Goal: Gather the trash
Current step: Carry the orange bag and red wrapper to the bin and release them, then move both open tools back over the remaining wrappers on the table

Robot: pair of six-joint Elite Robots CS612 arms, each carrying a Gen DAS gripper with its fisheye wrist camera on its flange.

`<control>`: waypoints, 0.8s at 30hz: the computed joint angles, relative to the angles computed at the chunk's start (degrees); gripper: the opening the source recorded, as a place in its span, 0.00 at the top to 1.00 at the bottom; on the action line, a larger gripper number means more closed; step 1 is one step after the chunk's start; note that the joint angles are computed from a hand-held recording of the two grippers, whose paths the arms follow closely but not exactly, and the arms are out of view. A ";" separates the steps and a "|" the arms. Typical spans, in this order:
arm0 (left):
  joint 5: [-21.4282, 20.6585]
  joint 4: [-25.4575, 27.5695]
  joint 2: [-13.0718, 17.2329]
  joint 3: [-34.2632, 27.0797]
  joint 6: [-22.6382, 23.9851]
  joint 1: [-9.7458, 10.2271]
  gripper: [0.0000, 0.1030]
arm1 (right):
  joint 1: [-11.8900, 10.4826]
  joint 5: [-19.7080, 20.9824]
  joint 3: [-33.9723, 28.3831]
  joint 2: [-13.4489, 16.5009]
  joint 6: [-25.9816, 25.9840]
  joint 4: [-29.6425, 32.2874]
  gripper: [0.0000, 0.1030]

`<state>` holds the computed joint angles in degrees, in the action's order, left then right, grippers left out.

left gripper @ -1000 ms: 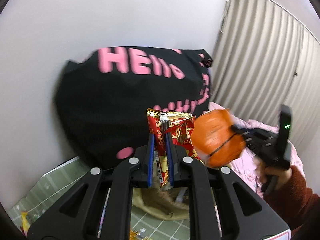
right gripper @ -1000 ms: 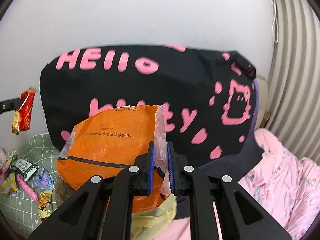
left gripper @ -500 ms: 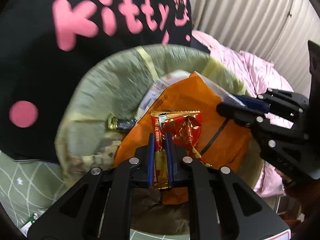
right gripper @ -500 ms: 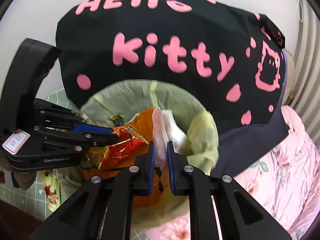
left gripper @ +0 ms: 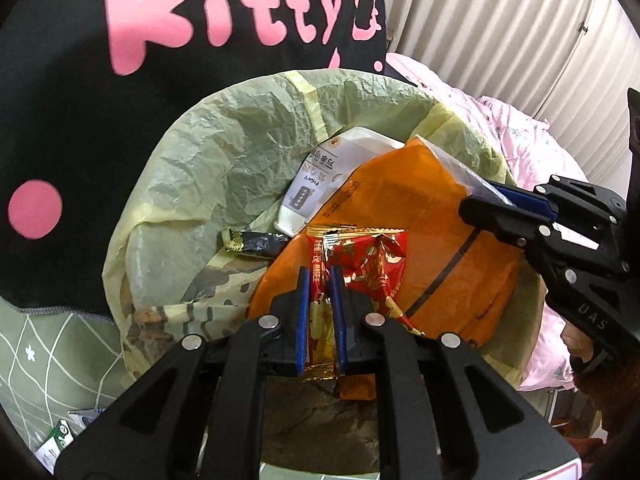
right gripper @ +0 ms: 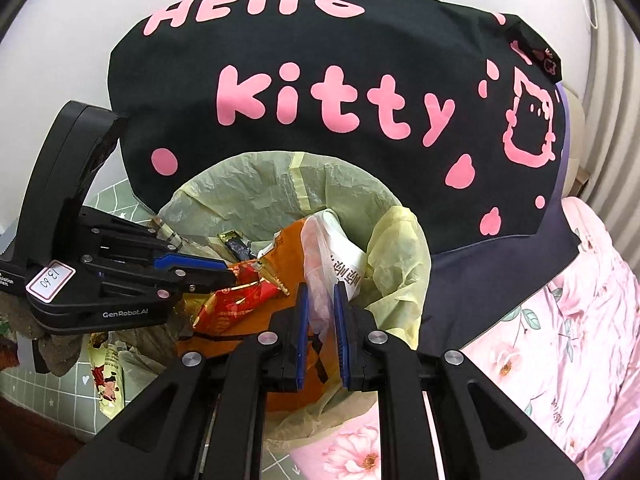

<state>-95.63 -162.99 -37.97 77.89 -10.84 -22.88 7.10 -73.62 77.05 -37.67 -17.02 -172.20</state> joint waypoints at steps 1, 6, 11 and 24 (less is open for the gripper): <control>-0.04 -0.32 -0.05 0.06 -0.64 -0.02 0.90 | 0.10 -0.14 -0.04 0.02 0.02 -0.11 0.88; -4.10 -4.42 -0.78 1.75 -4.16 1.27 0.85 | 0.32 -1.23 -0.08 0.02 1.05 -0.68 0.87; -6.74 -9.34 -2.29 4.30 -6.43 2.24 0.60 | 0.40 -1.60 0.66 -0.58 1.46 -0.77 0.66; 10.35 -26.06 -9.00 19.43 -17.39 2.47 0.51 | 1.59 2.14 4.48 -3.07 2.34 -9.66 0.59</control>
<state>-85.27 -189.04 -46.97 97.33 -28.23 -20.41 8.69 -71.48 81.53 -40.74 -14.68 -181.87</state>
